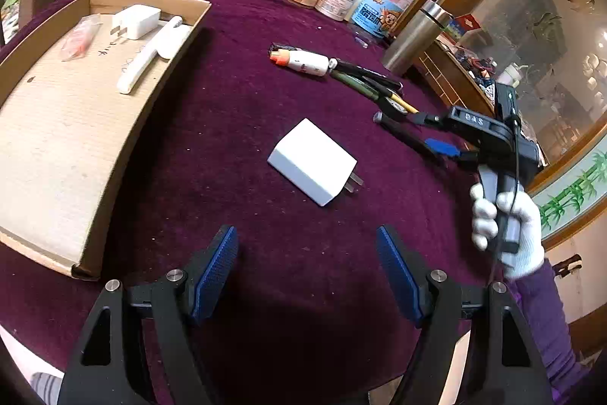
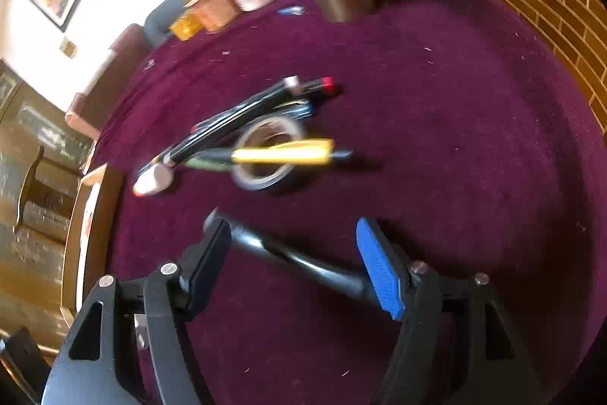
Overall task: Organize rigid objects
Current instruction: 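Grasp the second white charger with the left gripper while the right gripper grasps a black marker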
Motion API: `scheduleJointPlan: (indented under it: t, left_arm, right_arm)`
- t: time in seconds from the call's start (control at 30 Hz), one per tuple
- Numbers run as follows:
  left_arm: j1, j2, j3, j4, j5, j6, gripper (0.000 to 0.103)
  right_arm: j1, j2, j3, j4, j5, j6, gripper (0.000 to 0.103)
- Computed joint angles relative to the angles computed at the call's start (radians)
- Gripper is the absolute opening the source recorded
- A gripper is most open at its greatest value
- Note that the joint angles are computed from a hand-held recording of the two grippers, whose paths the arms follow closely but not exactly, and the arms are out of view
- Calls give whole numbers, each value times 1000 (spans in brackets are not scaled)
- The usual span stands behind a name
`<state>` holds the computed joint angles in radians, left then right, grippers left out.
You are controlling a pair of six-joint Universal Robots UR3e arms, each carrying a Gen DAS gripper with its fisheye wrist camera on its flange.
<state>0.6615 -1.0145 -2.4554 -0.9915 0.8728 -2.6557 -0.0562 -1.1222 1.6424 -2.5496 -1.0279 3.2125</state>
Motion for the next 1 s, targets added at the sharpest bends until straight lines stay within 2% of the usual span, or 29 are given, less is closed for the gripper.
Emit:
scheduleJointPlan:
  t: [0.03, 0.1, 0.17, 0.37, 0.5, 0.53, 0.6, 0.63, 0.67, 0.73, 0.8, 0.9, 1.0]
  left_arm:
    - [-2, -6, 0, 9, 3, -7, 70]
    - [-14, -35, 2, 40, 10, -29, 70]
    - [-40, -75, 8, 67, 16, -48, 70]
    - [-119, -107, 12, 110, 46, -76, 70]
    - [-130, -125, 49, 103, 63, -82, 70]
    - [-144, -152, 64, 124, 77, -96, 70]
    - [-182, -218, 99, 192, 118, -138, 70]
    - [-203, -252, 113, 233, 140, -156, 70]
    - [-227, -289, 131, 276, 168, -172, 70]
    - [-279, -371, 165, 374, 233, -206, 70]
    - [-318, -444, 199, 440, 281, -218, 70]
    - [-334, -508, 238, 466, 270, -204, 72]
    - [-388, -577, 289, 511, 303, -180, 72]
  right_arm:
    - [1, -20, 25, 33, 57, -24, 70]
    - [15, -47, 51, 85, 104, -67, 70]
    - [44, -62, 69, 88, 89, -88, 70]
    - [207, 9, -20, -50, -201, 19, 70]
    - [284, 73, -91, -93, -377, 23, 70]
    - [300, 76, -86, -108, -420, 15, 68]
    - [337, 84, -93, -114, -512, 15, 53]
    - [334, 87, -88, -124, -530, 7, 39]
    - [316, 73, -66, -133, -513, 0, 31]
    - [281, 28, -4, -146, -473, -9, 22]
    - [247, -1, 39, -154, -423, -22, 21]
    - [240, -5, 50, -163, -398, -26, 21]
    - [231, -24, 79, -173, -386, -28, 21]
